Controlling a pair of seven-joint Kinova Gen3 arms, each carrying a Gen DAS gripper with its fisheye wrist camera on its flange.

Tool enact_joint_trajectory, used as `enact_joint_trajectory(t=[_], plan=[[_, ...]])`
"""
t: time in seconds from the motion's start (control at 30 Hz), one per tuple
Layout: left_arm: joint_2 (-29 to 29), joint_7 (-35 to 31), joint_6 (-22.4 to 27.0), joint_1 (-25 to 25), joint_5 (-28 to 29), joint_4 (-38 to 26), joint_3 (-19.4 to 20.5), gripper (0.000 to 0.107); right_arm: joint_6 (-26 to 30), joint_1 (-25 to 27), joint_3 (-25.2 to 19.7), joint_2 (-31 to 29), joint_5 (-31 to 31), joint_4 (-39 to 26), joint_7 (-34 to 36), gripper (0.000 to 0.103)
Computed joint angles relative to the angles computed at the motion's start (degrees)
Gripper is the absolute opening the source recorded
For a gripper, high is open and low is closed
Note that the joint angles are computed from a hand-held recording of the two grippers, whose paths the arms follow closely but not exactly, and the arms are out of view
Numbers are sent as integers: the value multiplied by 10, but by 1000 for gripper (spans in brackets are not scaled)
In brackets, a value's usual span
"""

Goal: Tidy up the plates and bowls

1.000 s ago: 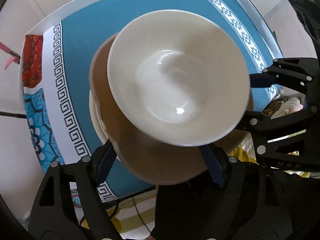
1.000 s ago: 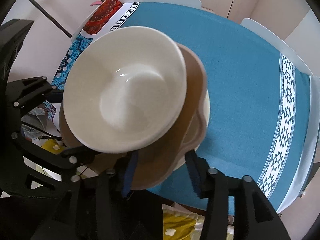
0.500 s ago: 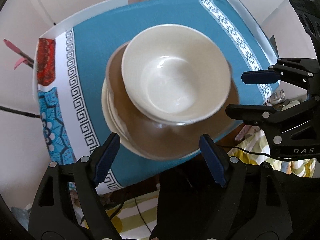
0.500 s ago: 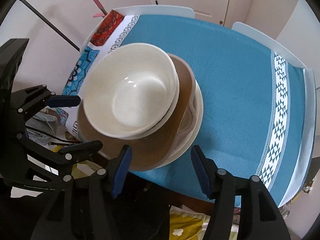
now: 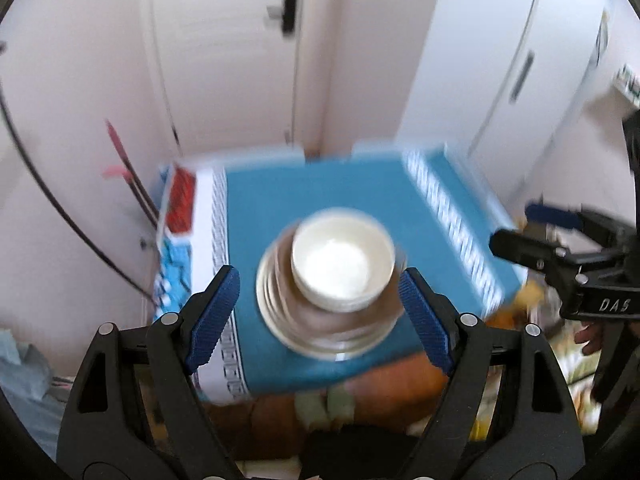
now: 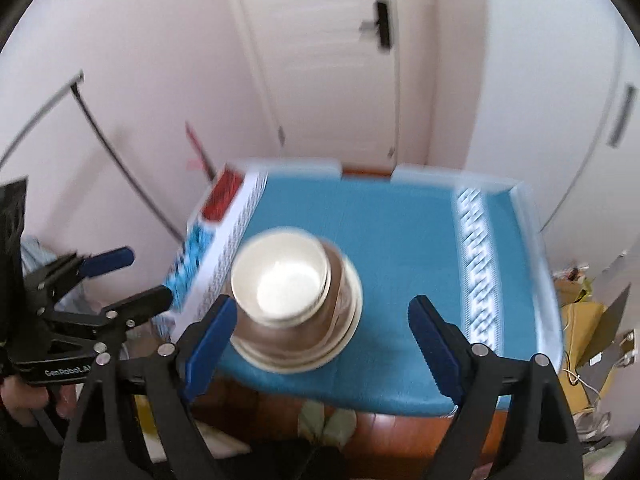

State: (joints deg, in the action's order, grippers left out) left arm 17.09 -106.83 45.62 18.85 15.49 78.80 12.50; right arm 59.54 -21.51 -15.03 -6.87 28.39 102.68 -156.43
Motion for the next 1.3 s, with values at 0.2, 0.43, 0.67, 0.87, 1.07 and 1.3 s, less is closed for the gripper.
enact_joint_trajectory(t=[0.2,0.43,0.67,0.87,1.07,1.3], plan=[[-106,-28,-140,64,69,93,-89,103,112,54,-159,-21,140,-28,-126,102],[-155,100,-289,73,-78,164,-58,103,253,-8,-218,3,285,-41,-240,102],[-185,215,-341,67,-203,195,-36,103,310,-163,-111,17,327,-47,-265,102],[-195,255,-348,46,-244,203,-13,103,330,-186,-103,23,339,-51,-275,102],[-197,262,-347,44,-253,203,-12,103,331,-197,-97,26,343,-53,-279,102],[-198,299,-349,24,-290,203,11,103,329,-200,-93,26,342,-54,-276,102]])
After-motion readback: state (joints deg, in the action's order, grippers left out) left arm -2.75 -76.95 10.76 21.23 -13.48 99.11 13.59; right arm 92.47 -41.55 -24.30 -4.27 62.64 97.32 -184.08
